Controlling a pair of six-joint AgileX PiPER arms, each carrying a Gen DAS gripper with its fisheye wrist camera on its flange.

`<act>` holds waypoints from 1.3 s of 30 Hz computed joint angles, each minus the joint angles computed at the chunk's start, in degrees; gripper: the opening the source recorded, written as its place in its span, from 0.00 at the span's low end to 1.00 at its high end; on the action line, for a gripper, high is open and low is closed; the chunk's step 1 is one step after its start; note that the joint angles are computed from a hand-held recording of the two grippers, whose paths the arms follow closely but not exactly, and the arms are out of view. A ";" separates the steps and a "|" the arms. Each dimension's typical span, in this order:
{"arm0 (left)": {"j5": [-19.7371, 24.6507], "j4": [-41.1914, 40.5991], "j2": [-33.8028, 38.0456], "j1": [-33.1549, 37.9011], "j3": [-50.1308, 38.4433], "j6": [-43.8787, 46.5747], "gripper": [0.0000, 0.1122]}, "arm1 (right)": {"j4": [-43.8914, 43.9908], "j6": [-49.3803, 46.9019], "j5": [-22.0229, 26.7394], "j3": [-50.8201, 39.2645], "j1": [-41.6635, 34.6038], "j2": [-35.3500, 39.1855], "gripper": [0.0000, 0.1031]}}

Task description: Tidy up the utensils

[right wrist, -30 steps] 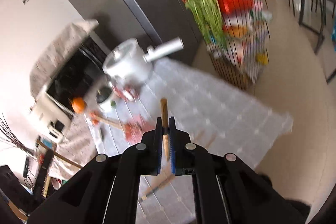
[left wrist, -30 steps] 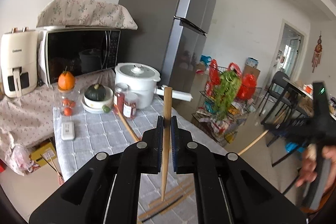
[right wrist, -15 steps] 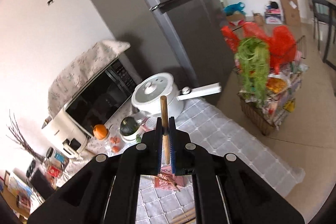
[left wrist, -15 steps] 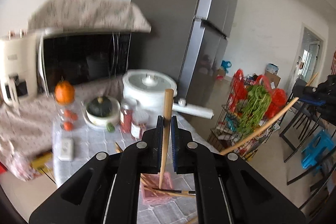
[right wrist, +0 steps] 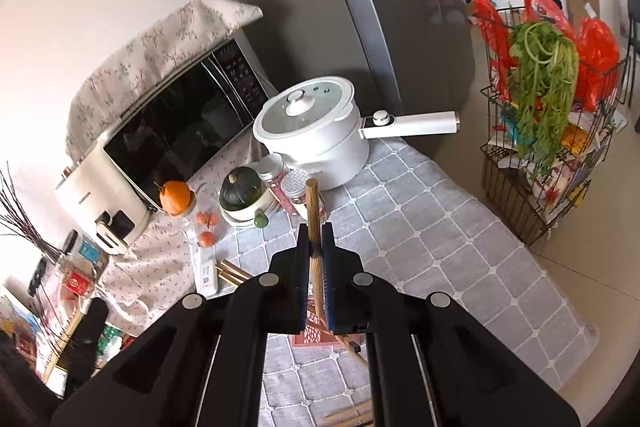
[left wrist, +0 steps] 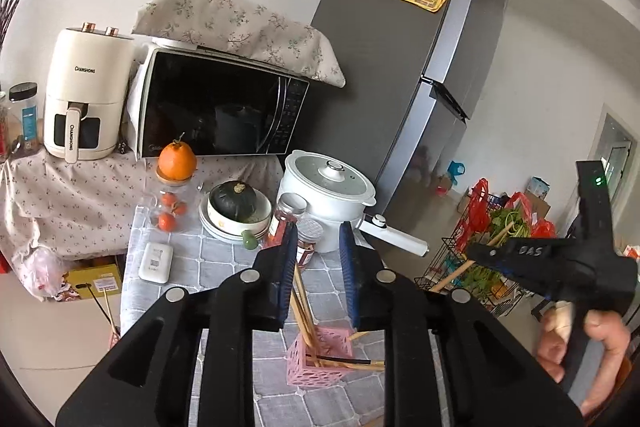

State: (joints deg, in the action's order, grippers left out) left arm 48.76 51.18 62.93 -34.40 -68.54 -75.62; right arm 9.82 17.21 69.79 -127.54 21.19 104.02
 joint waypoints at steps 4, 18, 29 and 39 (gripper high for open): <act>-2.90 -7.45 1.62 4.70 -0.21 4.53 0.18 | -2.32 1.46 -1.91 1.56 2.69 1.22 0.06; 1.56 -3.32 5.42 -1.89 0.21 1.82 0.33 | -17.83 7.13 -13.08 25.35 8.62 -11.67 0.20; 13.01 6.61 9.61 -14.07 1.21 -5.65 0.77 | -36.27 18.08 -19.71 46.35 10.66 -24.93 0.70; 14.87 4.79 12.20 -18.49 2.96 -5.87 0.85 | -40.29 23.31 -22.05 58.51 8.18 -31.80 0.93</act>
